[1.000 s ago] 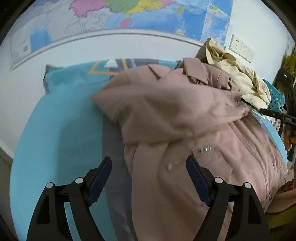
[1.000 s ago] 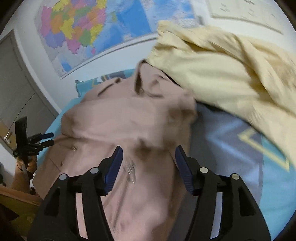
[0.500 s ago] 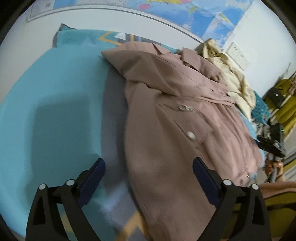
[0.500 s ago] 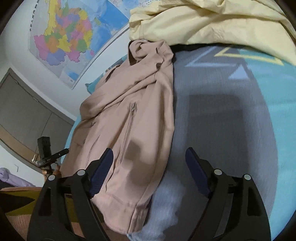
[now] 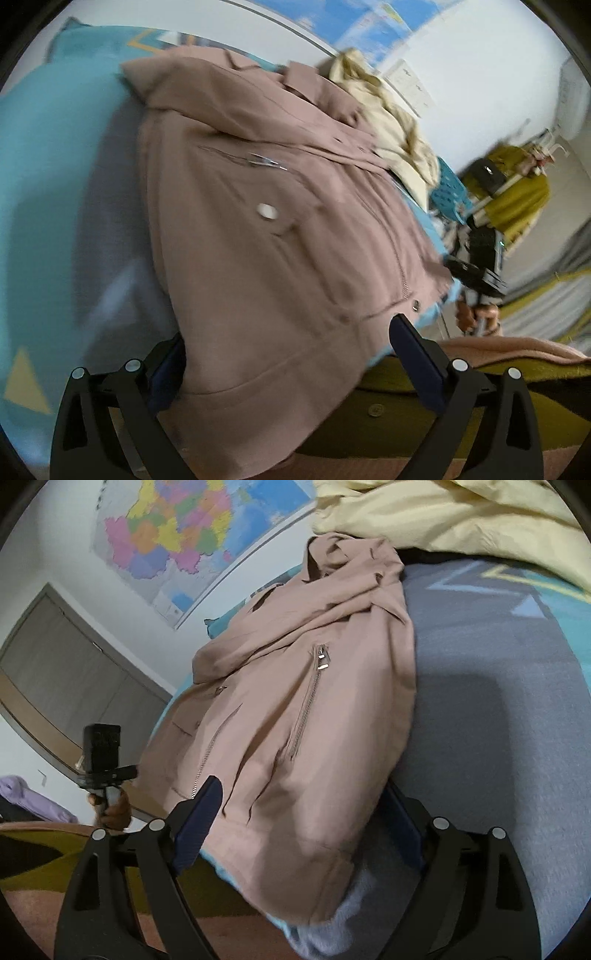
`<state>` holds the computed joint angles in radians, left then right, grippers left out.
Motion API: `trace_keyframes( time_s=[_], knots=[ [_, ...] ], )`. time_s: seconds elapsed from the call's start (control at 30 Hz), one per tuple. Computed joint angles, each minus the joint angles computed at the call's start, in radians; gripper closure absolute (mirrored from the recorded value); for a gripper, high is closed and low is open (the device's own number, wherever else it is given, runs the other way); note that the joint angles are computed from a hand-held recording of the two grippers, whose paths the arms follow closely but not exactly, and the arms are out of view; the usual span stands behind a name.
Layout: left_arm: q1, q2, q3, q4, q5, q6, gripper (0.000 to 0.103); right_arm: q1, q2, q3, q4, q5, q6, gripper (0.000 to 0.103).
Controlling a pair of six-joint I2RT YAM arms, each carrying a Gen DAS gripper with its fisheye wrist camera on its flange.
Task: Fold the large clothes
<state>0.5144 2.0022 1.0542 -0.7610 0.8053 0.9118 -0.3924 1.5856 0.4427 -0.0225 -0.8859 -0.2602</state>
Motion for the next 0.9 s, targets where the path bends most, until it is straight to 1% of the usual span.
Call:
trace_keyframes(
  time_s=[0.1, 0.17, 0.2, 0.23, 0.3, 0.33, 0.37, 0.4, 0.43, 0.47, 0.5, 0.53, 0.57, 0.6, 0.63, 0.67, 0.7, 0.73, 0.8, 0.87, 0.9],
  knots=[
    [-0.037, -0.034, -0.042, 0.070, -0.024, -0.035, 0.007, 0.032, 0.029, 0.002, 0.067, -0.017, 0.044, 0.019],
    [-0.054, -0.037, -0.046, 0.094, -0.019, -0.073, 0.007, 0.056, 0.035, 0.003, 0.086, -0.010, 0.050, 0.019],
    [-0.048, -0.028, -0.037, 0.091, -0.015, -0.074, 0.007, 0.073, 0.037, 0.004, 0.096, -0.006, 0.060, 0.019],
    [-0.049, -0.029, -0.040, 0.105, -0.011, -0.091, 0.009, 0.083, 0.042, 0.009, 0.092, -0.010, 0.056, 0.019],
    [-0.055, -0.059, -0.081, 0.186, -0.027, -0.149, 0.022, 0.087, 0.048, 0.016, 0.077, -0.013, 0.053, 0.025],
    [-0.055, -0.078, -0.103, 0.231, -0.049, -0.176, 0.036, 0.080, 0.056, 0.024, 0.059, -0.024, 0.043, 0.030],
    [-0.057, -0.095, -0.126, 0.275, -0.071, -0.203, 0.044, 0.061, 0.070, 0.034, 0.032, -0.039, 0.013, 0.035],
    [-0.051, -0.097, -0.125, 0.273, -0.075, -0.207, 0.046, 0.046, 0.072, 0.039, 0.011, -0.038, 0.002, 0.038],
    [-0.045, -0.092, -0.118, 0.268, -0.071, -0.214, 0.047, 0.032, 0.079, 0.044, -0.004, -0.043, -0.012, 0.040],
    [-0.038, -0.079, -0.106, 0.252, -0.058, -0.211, 0.043, 0.022, 0.080, 0.044, -0.014, -0.052, -0.024, 0.040],
    [-0.036, -0.066, -0.093, 0.236, -0.047, -0.200, 0.039, 0.020, 0.077, 0.040, -0.011, -0.053, -0.028, 0.040],
    [-0.039, -0.057, -0.083, 0.220, -0.033, -0.190, 0.032, 0.022, 0.075, 0.035, -0.002, -0.054, -0.025, 0.035],
    [-0.049, -0.064, -0.094, 0.239, -0.032, -0.203, 0.031, 0.034, 0.062, 0.022, 0.024, -0.046, -0.006, 0.031],
    [-0.062, -0.079, -0.117, 0.282, -0.043, -0.230, 0.031, 0.057, 0.044, 0.005, 0.057, -0.016, 0.018, 0.031],
    [-0.076, -0.103, -0.151, 0.347, -0.063, -0.268, 0.053, 0.071, 0.031, -0.010, 0.083, 0.001, 0.036, 0.031],
    [-0.094, -0.110, -0.171, 0.398, -0.096, -0.308, 0.096, 0.082, 0.027, -0.017, 0.099, 0.009, 0.055, 0.045],
    [-0.107, -0.099, -0.163, 0.402, -0.117, -0.341, 0.098, 0.086, 0.039, -0.011, 0.095, 0.010, 0.060, 0.062],
    [-0.101, -0.088, -0.155, 0.400, -0.101, -0.374, 0.098, 0.085, 0.072, 0.011, 0.074, 0.013, 0.073, 0.089],
    [-0.087, -0.110, -0.165, 0.400, -0.090, -0.387, 0.099, 0.048, 0.111, 0.028, 0.057, -0.057, 0.078, 0.092],
    [-0.053, -0.128, -0.154, 0.348, -0.051, -0.351, 0.100, 0.010, 0.058, 0.014, 0.013, -0.134, 0.048, 0.095],
    [-0.022, -0.144, -0.141, 0.297, -0.024, -0.326, 0.100, -0.023, 0.009, 0.008, -0.045, -0.197, 0.014, 0.095]
  ],
)
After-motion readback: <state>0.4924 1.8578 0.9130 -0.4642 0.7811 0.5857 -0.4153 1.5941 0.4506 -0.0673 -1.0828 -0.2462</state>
